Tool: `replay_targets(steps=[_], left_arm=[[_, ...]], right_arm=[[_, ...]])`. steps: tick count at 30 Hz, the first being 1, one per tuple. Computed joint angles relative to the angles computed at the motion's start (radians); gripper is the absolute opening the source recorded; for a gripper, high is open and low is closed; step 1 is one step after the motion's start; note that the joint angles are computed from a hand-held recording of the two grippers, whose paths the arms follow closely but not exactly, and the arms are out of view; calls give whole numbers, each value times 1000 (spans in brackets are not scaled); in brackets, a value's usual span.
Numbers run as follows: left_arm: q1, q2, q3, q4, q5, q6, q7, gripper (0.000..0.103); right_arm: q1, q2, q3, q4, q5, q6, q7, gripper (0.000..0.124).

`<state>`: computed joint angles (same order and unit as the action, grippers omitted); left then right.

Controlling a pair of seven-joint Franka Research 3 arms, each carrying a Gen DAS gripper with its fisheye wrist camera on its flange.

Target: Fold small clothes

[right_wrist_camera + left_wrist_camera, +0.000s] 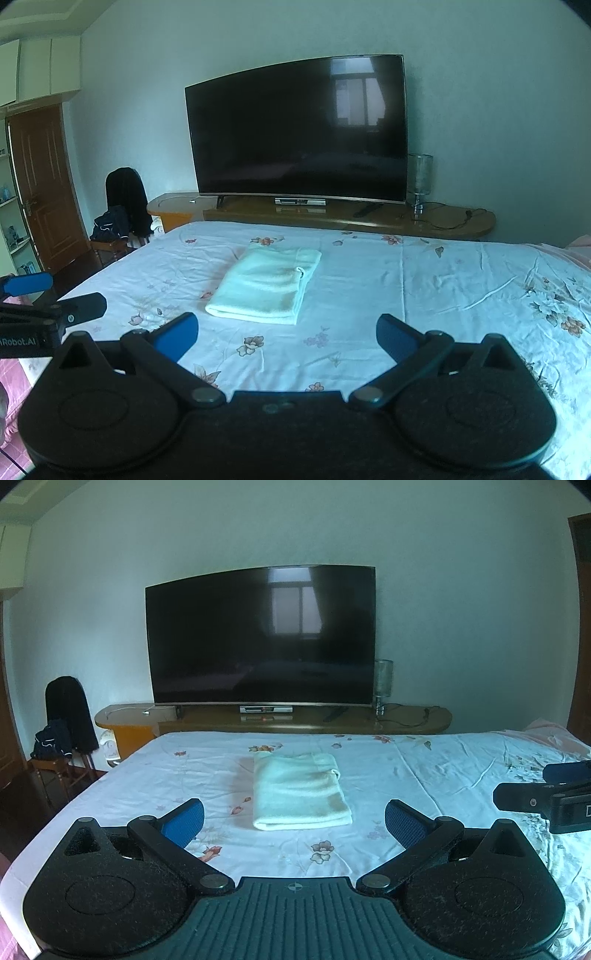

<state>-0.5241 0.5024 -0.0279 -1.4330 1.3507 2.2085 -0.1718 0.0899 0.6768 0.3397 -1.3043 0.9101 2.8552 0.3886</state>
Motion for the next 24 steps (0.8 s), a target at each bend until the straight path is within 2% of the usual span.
replay_targets(steps=[24], left_arm=[[3,1,1,-4,28,27,-33,103]], right_arm=[[1,0,2,2,-1,0,-5,103]])
